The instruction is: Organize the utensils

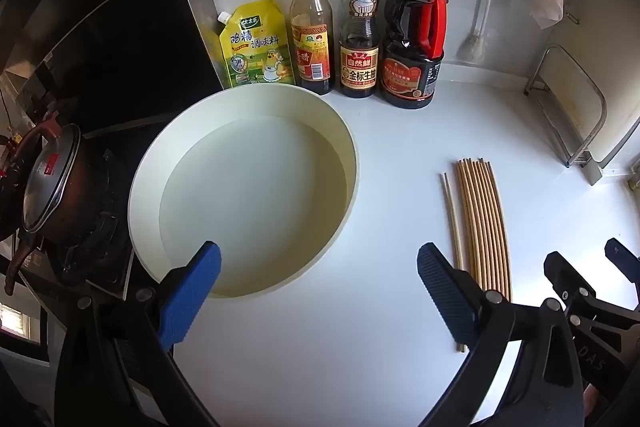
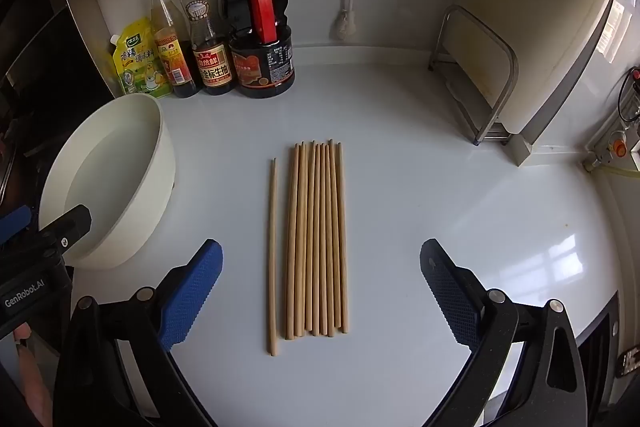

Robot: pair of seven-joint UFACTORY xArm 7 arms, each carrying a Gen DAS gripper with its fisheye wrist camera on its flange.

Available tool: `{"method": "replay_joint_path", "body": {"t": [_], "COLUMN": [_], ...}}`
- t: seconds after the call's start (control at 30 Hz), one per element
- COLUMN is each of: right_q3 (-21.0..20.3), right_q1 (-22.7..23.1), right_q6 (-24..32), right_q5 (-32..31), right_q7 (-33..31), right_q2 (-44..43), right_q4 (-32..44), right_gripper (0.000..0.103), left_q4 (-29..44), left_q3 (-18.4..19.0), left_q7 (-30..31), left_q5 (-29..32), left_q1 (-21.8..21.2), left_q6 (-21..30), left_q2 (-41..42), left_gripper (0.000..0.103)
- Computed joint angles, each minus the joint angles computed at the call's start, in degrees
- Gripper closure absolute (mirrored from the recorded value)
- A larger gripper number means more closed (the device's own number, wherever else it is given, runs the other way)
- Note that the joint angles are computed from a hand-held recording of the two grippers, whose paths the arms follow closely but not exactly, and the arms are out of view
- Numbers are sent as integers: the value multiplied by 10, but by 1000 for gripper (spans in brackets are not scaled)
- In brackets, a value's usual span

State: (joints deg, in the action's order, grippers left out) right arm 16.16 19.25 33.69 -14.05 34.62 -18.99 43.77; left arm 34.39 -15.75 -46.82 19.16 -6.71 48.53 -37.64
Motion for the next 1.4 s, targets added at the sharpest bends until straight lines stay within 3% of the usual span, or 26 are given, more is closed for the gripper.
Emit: {"method": "replay_joint_path", "body": {"t": [1.27, 1.4], "right_q3": [1, 0], "right_q1": [-2, -2], "right_q6": [-5, -3], "right_q5": [0, 0], "right_q7": [0, 0], "right_q2": [-6, -4], "right_q4": [-6, -1], "right_gripper": [8, 8], "left_q4": [6, 4], "left_q3": [13, 1], "left_q7": [22, 8], "left_q5": [-7, -6], "left_q1": [5, 4], "left_q6": [3, 6], "left_q2": [-6, -6], "left_gripper": [6, 6]}}
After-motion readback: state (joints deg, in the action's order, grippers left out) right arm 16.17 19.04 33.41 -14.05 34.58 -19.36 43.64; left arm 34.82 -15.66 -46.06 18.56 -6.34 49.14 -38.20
